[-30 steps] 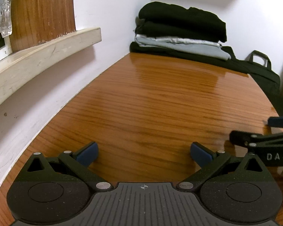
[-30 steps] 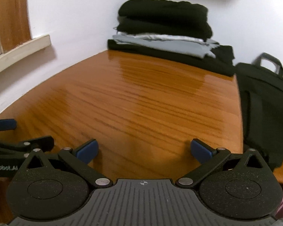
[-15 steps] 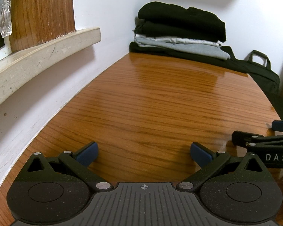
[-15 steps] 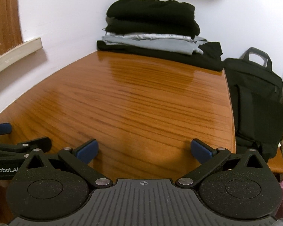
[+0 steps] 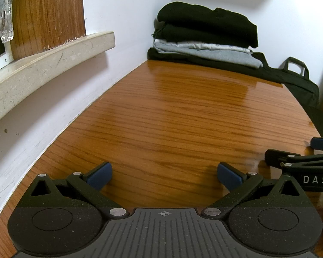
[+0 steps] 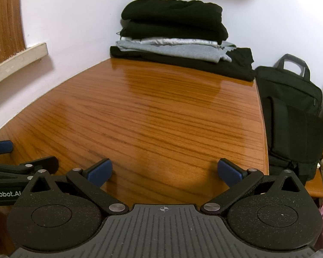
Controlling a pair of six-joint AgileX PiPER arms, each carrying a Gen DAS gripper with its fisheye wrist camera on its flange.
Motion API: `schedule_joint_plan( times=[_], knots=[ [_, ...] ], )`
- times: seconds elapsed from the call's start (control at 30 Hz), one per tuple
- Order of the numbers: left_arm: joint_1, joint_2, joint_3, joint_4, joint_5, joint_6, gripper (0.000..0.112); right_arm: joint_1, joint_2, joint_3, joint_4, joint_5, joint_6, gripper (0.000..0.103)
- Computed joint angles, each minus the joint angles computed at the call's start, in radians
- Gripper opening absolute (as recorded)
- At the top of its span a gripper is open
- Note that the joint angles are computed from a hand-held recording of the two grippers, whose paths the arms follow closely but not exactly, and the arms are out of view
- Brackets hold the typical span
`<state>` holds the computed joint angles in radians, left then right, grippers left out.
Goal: Fold clothes
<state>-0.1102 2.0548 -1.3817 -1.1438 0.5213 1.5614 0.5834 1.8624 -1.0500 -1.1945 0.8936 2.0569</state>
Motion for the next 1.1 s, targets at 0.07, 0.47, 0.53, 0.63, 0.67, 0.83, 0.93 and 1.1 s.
schedule_joint_plan(
  times=[0.07,0.47,0.53,0.63,0.67,0.83,0.93,1.1],
  knots=[
    [0.0,0.0,0.0,0.001,0.0,-0.001,0.103,0.003,0.001,-0.003,0.005,0.007,0.0,0.103],
    [0.0,0.0,-0.005,0.01,0.002,-0.01,0.103,0.015,0.004,-0.01,0.022,0.028,0.006,0.103],
    [-0.001,0.0,-0.005,0.011,0.001,-0.012,0.103,0.015,0.004,-0.01,0.022,0.028,0.006,0.103],
    [-0.001,0.0,-0.007,0.013,0.002,-0.014,0.103,0.016,0.003,-0.01,0.023,0.029,0.006,0.103],
    [-0.001,0.001,-0.007,0.013,0.002,-0.015,0.103,0.016,0.003,-0.01,0.023,0.029,0.006,0.103],
    [-0.001,0.0,-0.008,0.015,0.002,-0.017,0.103,0.017,0.002,-0.01,0.024,0.029,0.006,0.103],
    [-0.001,0.0,-0.008,0.017,0.003,-0.019,0.103,0.017,0.002,-0.01,0.024,0.029,0.006,0.103],
    [-0.001,-0.001,-0.009,0.019,0.004,-0.021,0.103,0.017,0.003,-0.009,0.023,0.029,0.007,0.103]
  ],
)
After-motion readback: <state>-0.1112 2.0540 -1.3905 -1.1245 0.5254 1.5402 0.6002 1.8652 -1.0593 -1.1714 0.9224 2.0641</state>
